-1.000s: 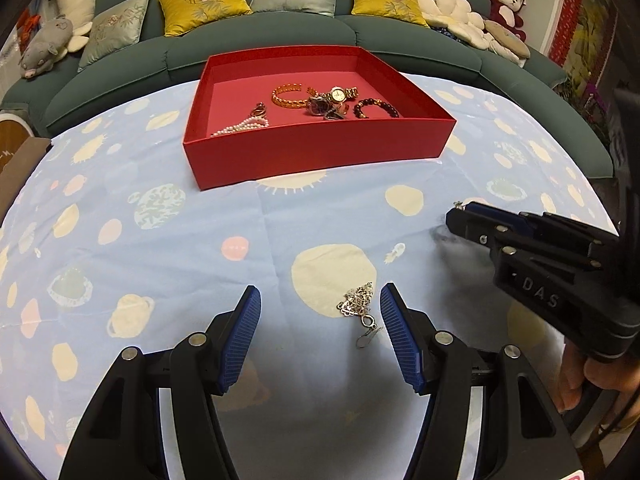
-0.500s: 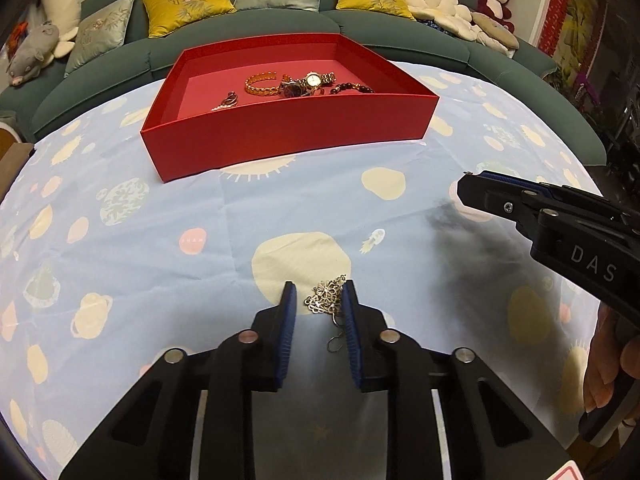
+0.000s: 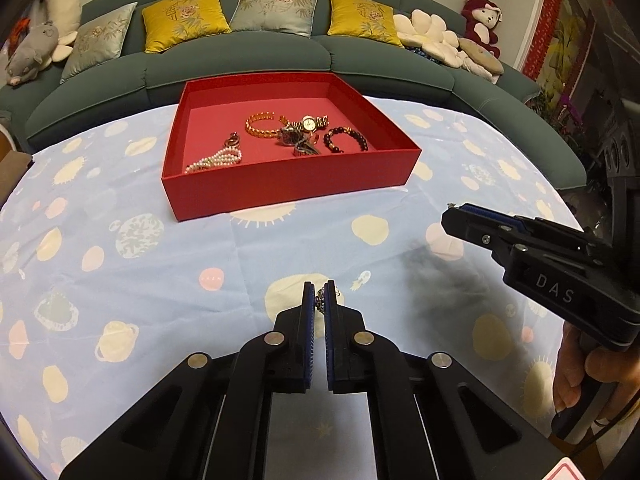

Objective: Organize jewelry
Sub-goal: 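Carry both silver pieces in the tools over the red box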

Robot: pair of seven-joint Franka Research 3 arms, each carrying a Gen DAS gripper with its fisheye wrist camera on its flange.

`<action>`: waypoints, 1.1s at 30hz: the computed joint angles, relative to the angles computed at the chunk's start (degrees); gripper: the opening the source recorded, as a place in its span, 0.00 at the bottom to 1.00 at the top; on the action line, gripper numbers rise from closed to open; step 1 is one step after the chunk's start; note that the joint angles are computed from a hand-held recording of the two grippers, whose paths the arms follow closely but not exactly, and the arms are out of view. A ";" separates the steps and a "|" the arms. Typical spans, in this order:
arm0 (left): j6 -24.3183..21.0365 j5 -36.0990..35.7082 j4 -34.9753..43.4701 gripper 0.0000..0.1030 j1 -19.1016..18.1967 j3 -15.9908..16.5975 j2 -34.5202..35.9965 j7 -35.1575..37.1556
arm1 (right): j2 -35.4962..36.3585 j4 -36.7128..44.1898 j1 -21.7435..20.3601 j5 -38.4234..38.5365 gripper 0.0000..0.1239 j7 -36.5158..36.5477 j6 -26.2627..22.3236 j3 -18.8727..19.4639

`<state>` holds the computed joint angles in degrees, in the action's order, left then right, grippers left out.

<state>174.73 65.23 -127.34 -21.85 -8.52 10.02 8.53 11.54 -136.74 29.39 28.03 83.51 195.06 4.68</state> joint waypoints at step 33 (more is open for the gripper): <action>-7.11 10.89 19.54 0.02 5.32 0.71 2.76 -2.75 | 6.94 22.13 5.20 5.70 0.16 -7.91 -2.14 -8.15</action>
